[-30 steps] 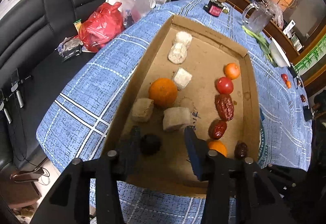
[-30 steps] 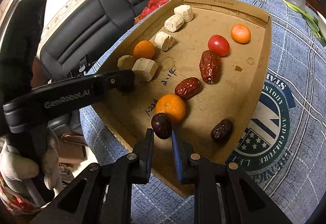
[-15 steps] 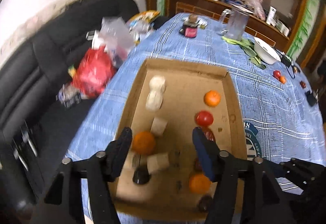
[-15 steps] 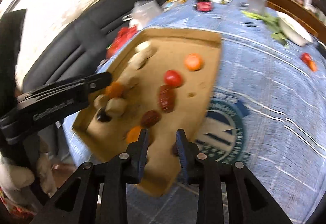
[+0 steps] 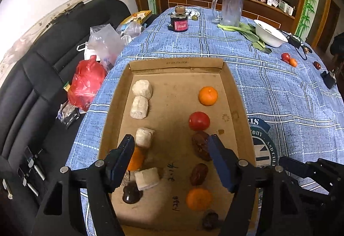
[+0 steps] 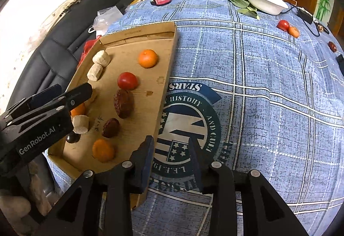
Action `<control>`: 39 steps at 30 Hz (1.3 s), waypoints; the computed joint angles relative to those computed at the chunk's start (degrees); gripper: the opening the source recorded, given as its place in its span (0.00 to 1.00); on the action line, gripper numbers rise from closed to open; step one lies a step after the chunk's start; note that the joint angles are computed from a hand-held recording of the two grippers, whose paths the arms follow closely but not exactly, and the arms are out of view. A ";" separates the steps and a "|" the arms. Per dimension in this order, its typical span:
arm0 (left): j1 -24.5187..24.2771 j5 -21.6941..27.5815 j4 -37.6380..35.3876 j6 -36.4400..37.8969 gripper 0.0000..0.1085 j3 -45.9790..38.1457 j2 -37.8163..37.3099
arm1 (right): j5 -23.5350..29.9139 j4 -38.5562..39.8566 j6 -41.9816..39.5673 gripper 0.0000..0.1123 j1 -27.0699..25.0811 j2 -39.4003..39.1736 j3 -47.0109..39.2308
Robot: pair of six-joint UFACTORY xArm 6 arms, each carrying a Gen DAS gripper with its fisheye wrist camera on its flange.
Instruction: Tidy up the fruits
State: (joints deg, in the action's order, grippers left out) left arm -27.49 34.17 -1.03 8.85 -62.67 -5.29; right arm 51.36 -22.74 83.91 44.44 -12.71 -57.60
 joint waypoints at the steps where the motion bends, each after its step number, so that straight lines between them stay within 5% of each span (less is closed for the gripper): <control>1: -0.12 0.14 0.37 -0.63 0.65 0.05 -0.19 | 0.14 -0.16 -0.49 0.32 0.01 -0.38 0.16; 28: -12.20 0.42 26.33 -34.24 0.66 14.17 -22.48 | 11.39 -7.54 3.61 0.34 9.56 -21.56 11.30; 35: -11.94 -6.62 39.06 -50.07 0.95 19.24 -32.07 | 14.22 -10.92 3.91 0.38 13.65 -22.09 9.66; 39: -15.20 1.26 50.72 -59.69 0.95 18.14 -32.98 | 14.48 -12.24 3.29 0.38 15.07 -21.14 8.18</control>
